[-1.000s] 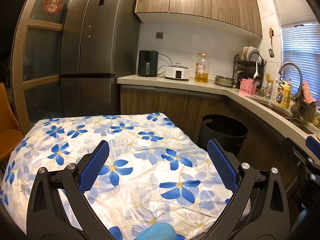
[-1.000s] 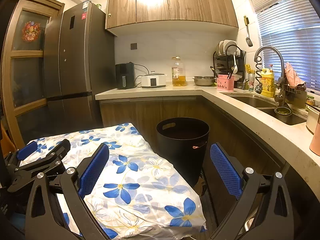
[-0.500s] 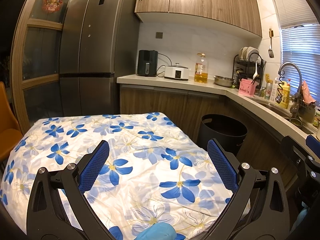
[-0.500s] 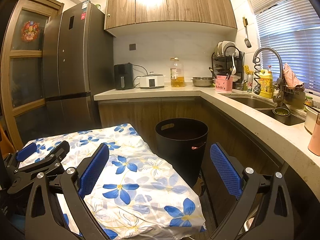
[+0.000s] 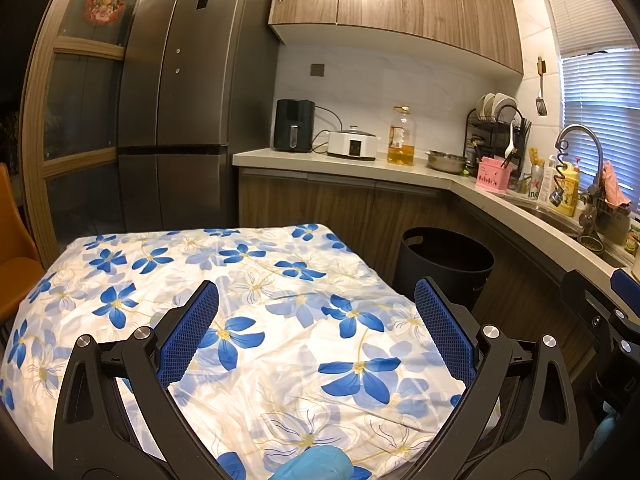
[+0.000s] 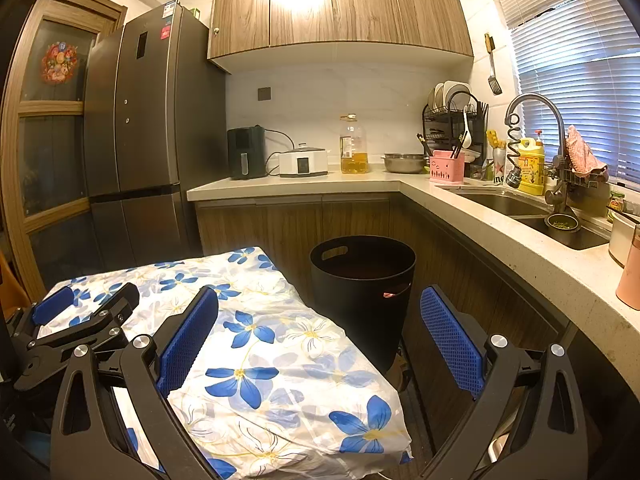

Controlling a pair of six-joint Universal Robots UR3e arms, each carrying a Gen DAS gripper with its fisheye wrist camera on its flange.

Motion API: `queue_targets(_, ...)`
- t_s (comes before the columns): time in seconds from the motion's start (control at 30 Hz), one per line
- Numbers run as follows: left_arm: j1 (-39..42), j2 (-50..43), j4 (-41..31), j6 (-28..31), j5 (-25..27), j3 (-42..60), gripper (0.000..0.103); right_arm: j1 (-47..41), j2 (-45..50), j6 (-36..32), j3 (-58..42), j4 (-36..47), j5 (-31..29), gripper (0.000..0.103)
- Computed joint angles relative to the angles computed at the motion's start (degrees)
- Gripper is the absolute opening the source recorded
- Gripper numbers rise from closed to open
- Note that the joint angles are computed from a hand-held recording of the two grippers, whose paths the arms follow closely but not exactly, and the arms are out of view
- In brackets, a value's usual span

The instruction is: Collect trash

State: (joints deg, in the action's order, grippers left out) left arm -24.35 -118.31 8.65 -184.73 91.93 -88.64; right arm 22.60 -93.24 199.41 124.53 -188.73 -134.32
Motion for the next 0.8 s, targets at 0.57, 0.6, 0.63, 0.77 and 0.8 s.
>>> queue_targets(0.57,0.1,0.4,0.2,0.1,-0.3,-0.6,0.097,-0.2,0.1,0.0,0.0,-0.1,0.3,0.097)
queue_targets(0.6,0.1,0.4,0.1,0.3,-0.3,-0.7,0.097,-0.2,0.2,0.1,-0.1,0.0,0.2,0.097)
queue_targets(0.63,-0.2,0.3,-0.2,0.4,0.1,-0.3,0.097,-0.1,0.2,0.3,-0.1,0.0,0.1,0.097)
queue_targets(0.77,-0.7,0.3,-1.5,1.6,0.0,0.1,0.086,0.2,0.6,0.6,-0.5,0.3,-0.2,0.097)
queue_targets(0.8,-0.8,0.2,-1.6,1.8,-0.2,0.3,0.081,0.2,0.5,0.7,-0.4,0.5,-0.1,0.097)
